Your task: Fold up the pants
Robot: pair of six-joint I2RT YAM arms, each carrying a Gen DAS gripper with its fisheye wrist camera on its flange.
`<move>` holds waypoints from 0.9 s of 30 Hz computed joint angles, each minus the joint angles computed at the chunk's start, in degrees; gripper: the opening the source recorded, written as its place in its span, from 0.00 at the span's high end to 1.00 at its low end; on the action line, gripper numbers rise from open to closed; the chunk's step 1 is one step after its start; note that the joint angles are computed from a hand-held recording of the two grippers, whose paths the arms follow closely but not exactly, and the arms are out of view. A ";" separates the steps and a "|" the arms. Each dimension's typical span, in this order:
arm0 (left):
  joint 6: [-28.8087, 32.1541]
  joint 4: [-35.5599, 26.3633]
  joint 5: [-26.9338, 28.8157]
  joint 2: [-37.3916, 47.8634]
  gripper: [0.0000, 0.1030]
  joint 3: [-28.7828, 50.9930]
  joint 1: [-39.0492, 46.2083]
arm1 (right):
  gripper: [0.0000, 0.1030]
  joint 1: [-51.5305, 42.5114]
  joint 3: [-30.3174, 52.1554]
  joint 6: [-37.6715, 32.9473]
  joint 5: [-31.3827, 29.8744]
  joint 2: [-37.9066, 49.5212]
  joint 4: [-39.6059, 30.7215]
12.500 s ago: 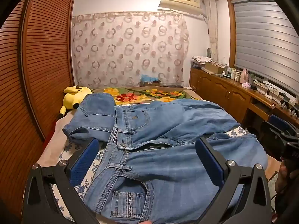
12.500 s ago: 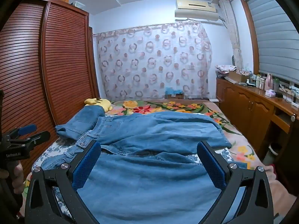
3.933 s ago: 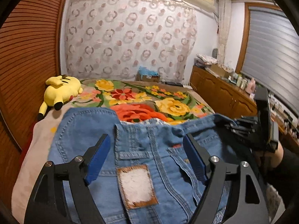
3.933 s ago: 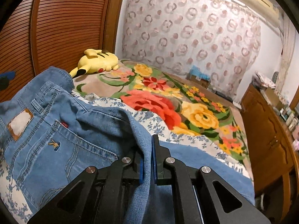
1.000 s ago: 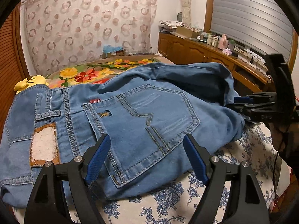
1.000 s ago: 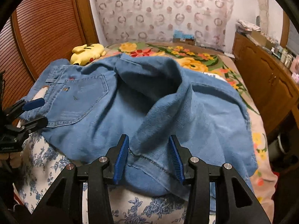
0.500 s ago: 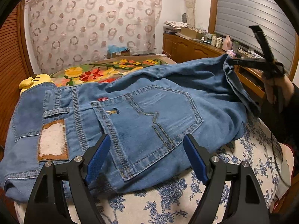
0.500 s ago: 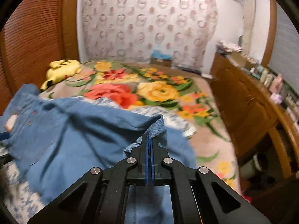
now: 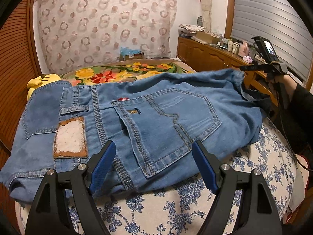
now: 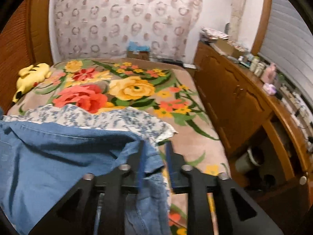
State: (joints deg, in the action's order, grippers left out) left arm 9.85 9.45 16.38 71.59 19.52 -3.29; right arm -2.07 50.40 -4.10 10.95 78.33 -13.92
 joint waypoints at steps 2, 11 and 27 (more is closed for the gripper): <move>0.07 -0.04 0.39 0.23 0.22 0.08 0.36 | 0.44 0.48 0.62 1.59 -0.98 0.06 -2.62; 0.78 -0.01 1.22 0.26 0.22 -0.17 1.83 | 0.44 1.65 -9.09 2.09 -6.70 -16.49 -9.07; 2.87 -1.69 4.11 -5.05 0.22 -4.40 8.18 | 0.42 -3.92 -22.03 5.48 -13.46 -40.03 -21.95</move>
